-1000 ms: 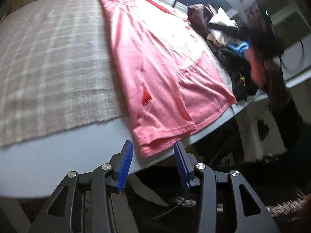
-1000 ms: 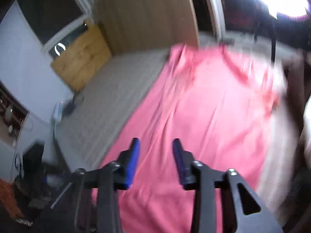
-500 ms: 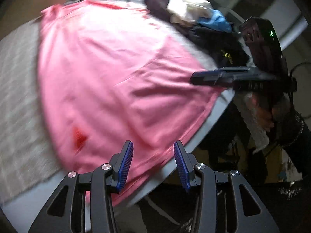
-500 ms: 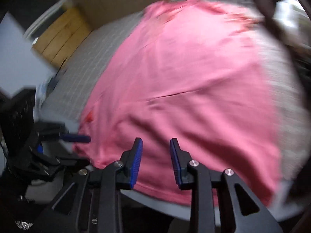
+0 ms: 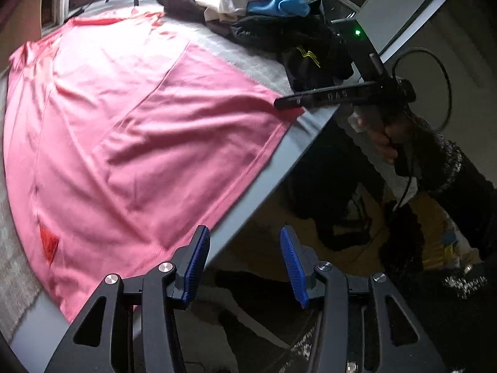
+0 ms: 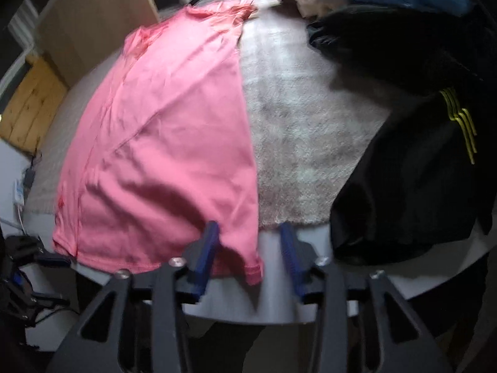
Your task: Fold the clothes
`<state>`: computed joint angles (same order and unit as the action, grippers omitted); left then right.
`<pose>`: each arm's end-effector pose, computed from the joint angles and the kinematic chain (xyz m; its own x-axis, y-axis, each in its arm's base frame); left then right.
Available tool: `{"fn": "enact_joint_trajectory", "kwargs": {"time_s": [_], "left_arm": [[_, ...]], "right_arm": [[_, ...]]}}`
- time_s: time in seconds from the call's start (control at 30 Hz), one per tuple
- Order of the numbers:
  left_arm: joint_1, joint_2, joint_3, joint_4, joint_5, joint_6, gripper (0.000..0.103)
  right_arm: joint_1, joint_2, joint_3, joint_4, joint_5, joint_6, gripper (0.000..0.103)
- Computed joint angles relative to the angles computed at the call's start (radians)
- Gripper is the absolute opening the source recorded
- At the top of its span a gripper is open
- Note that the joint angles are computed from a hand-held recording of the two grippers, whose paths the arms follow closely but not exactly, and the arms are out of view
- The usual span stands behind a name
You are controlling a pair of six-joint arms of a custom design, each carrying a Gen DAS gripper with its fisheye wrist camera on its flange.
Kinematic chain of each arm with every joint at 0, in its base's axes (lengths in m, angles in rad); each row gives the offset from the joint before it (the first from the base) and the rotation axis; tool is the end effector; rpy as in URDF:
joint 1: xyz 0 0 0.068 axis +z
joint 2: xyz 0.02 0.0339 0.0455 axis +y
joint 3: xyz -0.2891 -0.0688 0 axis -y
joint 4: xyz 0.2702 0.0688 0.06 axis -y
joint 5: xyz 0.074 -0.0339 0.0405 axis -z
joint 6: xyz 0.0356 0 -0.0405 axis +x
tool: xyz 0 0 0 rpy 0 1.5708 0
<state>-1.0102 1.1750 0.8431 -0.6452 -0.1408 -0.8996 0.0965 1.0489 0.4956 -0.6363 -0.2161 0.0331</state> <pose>0.1343 -0.2046 0.2584 -0.8981 -0.0277 -0.4390 0.1504 0.9185 -0.3657 0.1762 0.0247 0.1722 -0.9291 -0.0575 -0.3652 -0.1428 0.9669 0.2112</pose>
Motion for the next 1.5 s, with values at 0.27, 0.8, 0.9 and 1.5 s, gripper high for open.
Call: {"fn": "enact_joint_trajectory", "kwargs": {"time_s": [0.27,0.8,0.9,1.5], "left_arm": [[0.089,0.333,0.227,-0.039,-0.065,0.198,0.045],[0.163,0.309,0.281,-0.092,0.13,0.193,0.003],[0.186,0.309,0.305,-0.106,0.16,0.171,0.021],[0.542,0.585,0.736,-0.118,0.074,0.362,0.046]], "right_arm": [[-0.183,0.176,0.054,-0.016,-0.242,-0.21,0.042],[-0.206,0.453,0.262,-0.159,-0.257,-0.468,0.004],[-0.186,0.453,0.288,-0.191,-0.185,-0.502,0.005],[-0.116,1.021,1.33,-0.166,-0.36,-0.313,0.034]]}}
